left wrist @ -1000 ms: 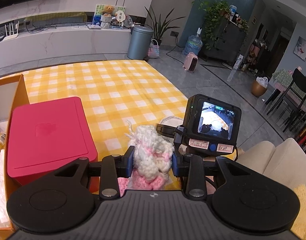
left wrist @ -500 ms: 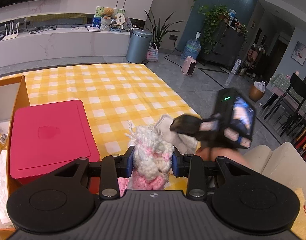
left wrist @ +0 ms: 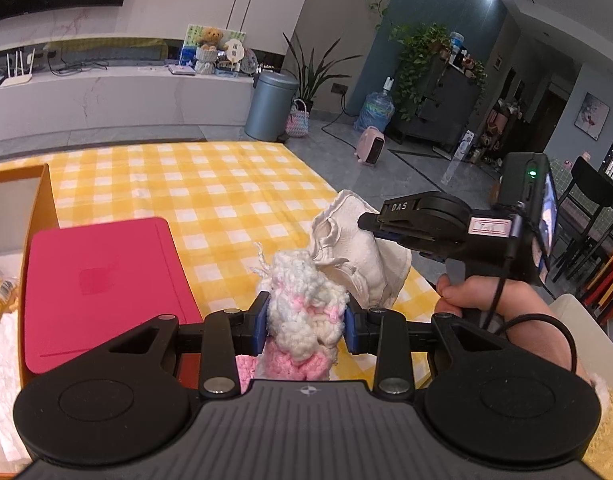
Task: Organize soft objects
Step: 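Carry the white cloth bag and crocheted item with both grippers over the bin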
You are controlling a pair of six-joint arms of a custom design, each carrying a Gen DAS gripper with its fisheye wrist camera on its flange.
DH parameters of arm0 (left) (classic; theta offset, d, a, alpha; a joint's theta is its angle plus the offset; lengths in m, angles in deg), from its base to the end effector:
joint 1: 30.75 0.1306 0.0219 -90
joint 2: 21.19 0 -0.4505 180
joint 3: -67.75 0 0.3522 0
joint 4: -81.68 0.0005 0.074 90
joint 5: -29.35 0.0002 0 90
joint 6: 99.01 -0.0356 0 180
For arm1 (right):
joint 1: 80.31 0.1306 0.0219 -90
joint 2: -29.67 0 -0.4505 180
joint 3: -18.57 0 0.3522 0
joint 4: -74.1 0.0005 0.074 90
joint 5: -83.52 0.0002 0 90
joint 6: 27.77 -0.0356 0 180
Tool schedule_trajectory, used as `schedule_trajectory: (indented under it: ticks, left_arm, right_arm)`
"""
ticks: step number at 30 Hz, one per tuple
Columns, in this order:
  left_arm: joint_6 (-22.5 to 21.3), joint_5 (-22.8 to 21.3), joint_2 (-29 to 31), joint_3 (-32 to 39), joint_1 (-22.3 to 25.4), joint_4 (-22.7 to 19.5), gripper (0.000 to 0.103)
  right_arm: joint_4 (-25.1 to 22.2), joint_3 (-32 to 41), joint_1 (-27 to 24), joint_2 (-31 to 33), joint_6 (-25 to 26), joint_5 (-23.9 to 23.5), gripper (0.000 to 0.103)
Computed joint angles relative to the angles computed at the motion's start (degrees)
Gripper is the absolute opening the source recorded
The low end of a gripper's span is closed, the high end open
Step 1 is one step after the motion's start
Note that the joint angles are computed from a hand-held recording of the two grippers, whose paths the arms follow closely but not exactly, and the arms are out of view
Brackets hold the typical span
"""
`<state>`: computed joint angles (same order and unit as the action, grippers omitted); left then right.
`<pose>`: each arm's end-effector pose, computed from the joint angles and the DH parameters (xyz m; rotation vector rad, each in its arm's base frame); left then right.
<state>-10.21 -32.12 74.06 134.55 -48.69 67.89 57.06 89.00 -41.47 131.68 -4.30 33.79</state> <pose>0.4233 -0.1554 0.3405 0.6348 2.2149 -0.7235 0.3905 0.2842 0.3108 0.8090 2.0301 0.1691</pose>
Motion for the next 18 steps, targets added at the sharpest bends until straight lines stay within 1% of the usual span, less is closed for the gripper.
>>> schedule_trajectory:
  ticks: [5, 7, 8, 11, 14, 16, 18]
  left_arm:
    - [0.27, -1.00, -1.46, 0.07, 0.06, 0.39, 0.040]
    - [0.67, -0.96, -2.44, 0.15, 0.45, 0.49, 0.040]
    - [1.05, -0.81, -2.97, 0.19, 0.78, 0.60, 0.040]
    - [2.15, -0.62, -5.00, 0.03, 2.14, 1.34, 0.040]
    - [2.75, -1.96, -7.55, -0.44, 3.64, 2.34, 0.040]
    - [2.74, -2.29, -9.12, -0.50, 5.18, 2.46, 0.040]
    - [1.83, -2.71, -10.38, -0.08, 6.91, 1.82, 0.040]
  right_arm:
    - [0.47, 0.86, 1.00, -0.75, 2.18, 0.81, 0.001]
    - [0.91, 1.23, 1.82, -1.03, 2.78, 2.50, 0.001]
    - [1.63, 1.31, 2.07, -1.16, 4.11, 2.56, 0.001]
    - [2.66, 1.99, 3.03, -1.28, 6.12, 3.48, 0.001]
    - [3.75, 2.67, 4.12, -1.31, 8.75, 4.65, 0.001]
    - [4.43, 3.13, 4.79, -1.30, 10.18, 5.28, 0.001]
    - [5.00, 3.54, 5.44, -1.33, 11.59, 5.81, 0.001]
